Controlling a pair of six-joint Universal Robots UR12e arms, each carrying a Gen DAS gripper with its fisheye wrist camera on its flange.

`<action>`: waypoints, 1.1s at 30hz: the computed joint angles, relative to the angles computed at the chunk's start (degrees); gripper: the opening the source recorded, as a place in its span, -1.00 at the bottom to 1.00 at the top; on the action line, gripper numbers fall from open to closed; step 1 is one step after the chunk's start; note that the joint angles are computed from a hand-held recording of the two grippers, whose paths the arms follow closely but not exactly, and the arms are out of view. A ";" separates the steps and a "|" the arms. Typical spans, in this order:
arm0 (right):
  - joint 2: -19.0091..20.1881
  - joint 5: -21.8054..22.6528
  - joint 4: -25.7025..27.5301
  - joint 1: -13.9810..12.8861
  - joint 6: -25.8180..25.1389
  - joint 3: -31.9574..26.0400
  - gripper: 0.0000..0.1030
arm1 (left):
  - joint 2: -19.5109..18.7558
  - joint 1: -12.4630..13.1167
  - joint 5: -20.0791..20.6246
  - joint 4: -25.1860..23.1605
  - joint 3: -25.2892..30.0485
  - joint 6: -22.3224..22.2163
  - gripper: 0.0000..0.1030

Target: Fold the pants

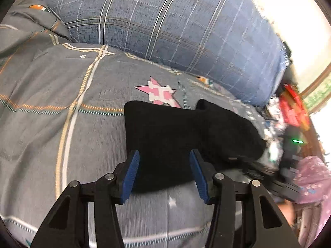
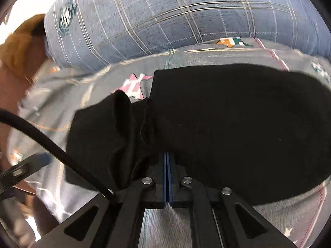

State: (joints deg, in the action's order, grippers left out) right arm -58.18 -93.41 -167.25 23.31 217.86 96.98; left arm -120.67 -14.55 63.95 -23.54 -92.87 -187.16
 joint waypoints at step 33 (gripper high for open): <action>0.90 -0.20 -6.05 -1.38 6.55 1.50 -0.69 | -2.30 -1.75 1.87 -0.99 2.72 1.92 0.08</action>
State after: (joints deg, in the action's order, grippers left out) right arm -57.28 -93.62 -173.29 21.94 224.40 98.47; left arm -122.97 -16.29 65.82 -24.53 -90.16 -185.24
